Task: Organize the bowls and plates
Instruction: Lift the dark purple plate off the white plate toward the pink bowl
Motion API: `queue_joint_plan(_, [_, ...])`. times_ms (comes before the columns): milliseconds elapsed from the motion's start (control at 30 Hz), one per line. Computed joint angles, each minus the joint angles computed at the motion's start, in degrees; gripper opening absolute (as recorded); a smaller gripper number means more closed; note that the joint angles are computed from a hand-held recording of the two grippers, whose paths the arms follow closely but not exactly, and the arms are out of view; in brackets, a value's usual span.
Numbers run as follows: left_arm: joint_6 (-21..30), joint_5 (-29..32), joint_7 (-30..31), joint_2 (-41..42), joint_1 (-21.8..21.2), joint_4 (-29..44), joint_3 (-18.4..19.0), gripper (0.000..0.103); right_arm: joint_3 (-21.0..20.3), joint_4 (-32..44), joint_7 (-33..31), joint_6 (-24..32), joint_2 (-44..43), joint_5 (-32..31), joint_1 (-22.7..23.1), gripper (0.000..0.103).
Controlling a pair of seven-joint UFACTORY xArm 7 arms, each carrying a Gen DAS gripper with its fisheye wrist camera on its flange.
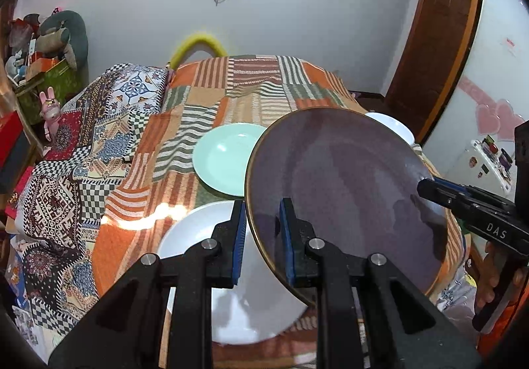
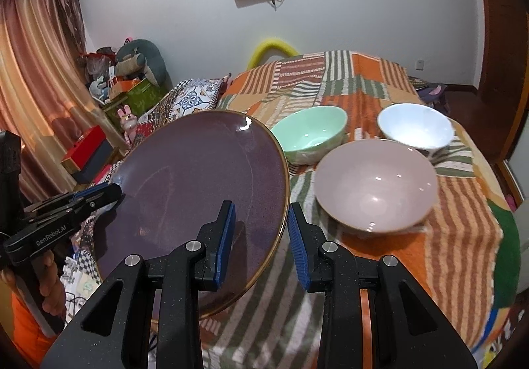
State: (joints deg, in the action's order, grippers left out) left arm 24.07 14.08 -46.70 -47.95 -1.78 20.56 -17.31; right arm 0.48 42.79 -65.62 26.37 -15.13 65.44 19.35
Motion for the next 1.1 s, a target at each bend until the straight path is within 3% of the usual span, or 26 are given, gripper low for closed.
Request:
queue_joint_plan(500, [2.9, -0.4, -4.5, 3.3, -5.2, 1.9, -3.3, 0.019, -3.5, -6.0, -2.1, 1.0, -4.6, -0.6, -2.0, 0.03])
queue_joint_plan(1100, [4.2, 0.1, -6.1, 14.1, -10.0, 5.0, -1.8, 0.019, -4.8, -8.7, -0.4, 3.5, -3.1, -4.1, -5.6, 0.03])
